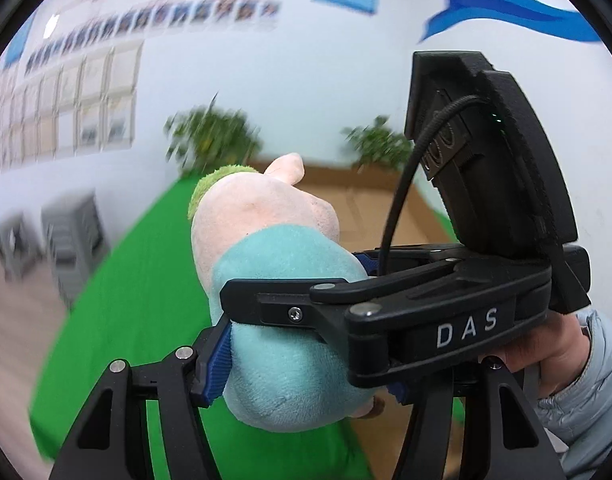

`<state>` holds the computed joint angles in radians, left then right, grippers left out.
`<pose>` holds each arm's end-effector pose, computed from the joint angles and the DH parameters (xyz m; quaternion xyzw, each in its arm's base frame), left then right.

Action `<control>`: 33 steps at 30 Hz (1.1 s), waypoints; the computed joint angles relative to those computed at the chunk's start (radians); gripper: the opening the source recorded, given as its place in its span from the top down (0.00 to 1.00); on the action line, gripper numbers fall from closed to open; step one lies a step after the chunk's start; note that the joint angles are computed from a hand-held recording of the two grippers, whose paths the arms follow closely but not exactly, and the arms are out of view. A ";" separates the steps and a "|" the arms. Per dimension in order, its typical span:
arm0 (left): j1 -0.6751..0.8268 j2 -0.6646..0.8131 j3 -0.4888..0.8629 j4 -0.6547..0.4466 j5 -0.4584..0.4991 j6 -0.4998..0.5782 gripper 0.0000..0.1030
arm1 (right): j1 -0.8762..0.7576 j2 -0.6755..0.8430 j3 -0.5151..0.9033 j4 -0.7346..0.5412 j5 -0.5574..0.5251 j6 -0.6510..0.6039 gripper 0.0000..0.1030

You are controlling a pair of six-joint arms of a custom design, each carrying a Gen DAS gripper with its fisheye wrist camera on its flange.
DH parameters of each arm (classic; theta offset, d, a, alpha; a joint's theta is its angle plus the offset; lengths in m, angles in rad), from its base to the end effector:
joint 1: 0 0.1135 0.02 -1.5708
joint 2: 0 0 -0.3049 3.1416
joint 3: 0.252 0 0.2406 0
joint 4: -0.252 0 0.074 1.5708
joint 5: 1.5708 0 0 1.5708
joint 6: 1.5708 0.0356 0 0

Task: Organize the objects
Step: 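Carry the plush pig with the left gripper into the cardboard tray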

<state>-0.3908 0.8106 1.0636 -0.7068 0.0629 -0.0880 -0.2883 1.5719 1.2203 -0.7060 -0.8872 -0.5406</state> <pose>0.1091 -0.0474 0.4028 0.1443 0.8354 -0.1515 0.5082 0.3023 -0.0609 0.3104 -0.2180 0.8530 0.2877 0.3770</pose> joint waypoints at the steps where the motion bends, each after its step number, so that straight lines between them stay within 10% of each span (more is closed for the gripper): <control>1: -0.034 0.042 0.038 0.031 -0.022 0.010 0.43 | -0.022 -0.012 0.032 0.017 -0.013 0.016 0.17; 10: -0.129 0.421 0.453 0.194 0.038 0.127 0.43 | -0.186 0.036 0.409 0.075 -0.017 0.142 0.19; 21: -0.001 0.828 0.826 0.109 0.222 0.098 0.43 | -0.101 0.250 0.615 0.087 0.104 0.257 0.20; 33: 0.268 1.039 0.526 0.266 0.450 0.135 0.43 | -0.019 0.564 0.701 -0.009 0.168 0.228 0.21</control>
